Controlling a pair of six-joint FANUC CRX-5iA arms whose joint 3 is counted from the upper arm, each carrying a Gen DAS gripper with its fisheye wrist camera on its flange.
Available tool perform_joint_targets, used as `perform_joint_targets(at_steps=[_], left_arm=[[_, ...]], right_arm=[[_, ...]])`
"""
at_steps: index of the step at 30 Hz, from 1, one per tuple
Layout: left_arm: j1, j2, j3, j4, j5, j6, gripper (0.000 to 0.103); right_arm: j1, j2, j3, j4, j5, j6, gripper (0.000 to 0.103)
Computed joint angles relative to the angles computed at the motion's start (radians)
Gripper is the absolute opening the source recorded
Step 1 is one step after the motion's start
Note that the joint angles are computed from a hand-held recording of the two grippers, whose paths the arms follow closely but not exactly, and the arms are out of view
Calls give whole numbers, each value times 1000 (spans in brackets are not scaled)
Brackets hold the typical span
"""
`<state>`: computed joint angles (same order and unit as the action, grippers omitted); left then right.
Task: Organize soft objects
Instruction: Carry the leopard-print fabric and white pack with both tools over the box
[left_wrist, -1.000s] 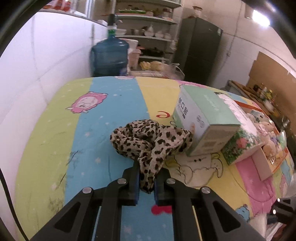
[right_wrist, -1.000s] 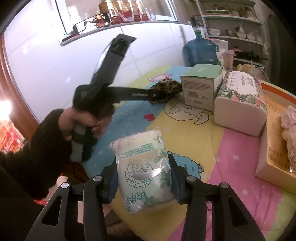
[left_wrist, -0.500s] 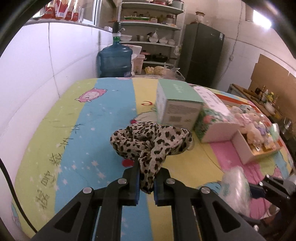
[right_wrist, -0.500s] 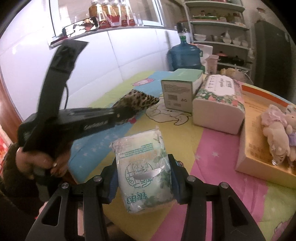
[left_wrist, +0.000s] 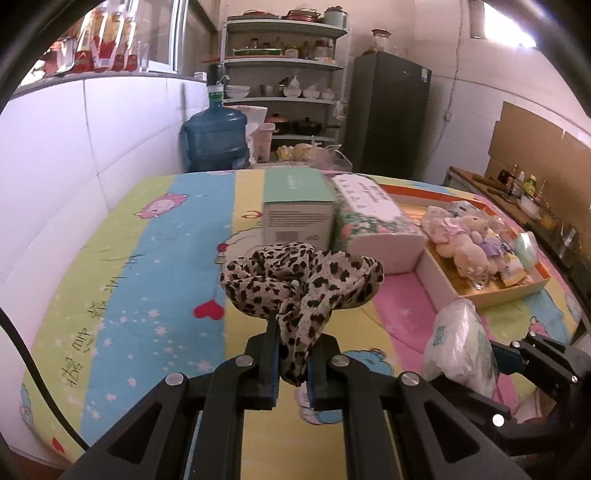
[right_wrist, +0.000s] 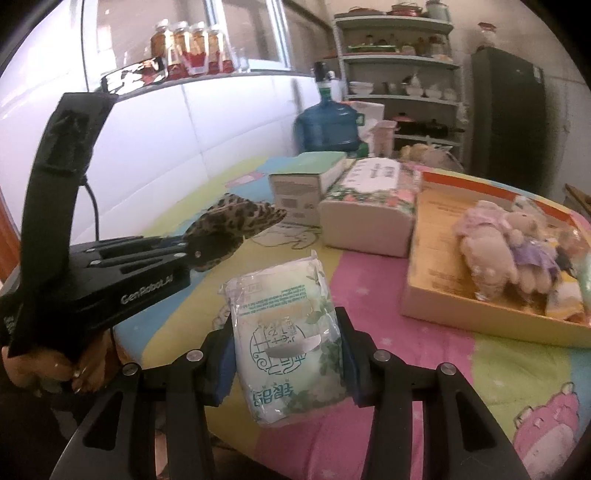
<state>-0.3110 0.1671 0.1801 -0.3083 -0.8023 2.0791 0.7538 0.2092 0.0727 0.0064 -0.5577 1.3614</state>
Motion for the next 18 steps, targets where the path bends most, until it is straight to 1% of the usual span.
perform_joint_targets(at_steps=[8,18], left_arm=[[-42,40,43,24,1,-34,11],[-94,118,136,54,19,-75,11]], right_arm=[[-9,-60,-110,128,59,-146,48],[-64,-134,-249,321,124,-374,48]])
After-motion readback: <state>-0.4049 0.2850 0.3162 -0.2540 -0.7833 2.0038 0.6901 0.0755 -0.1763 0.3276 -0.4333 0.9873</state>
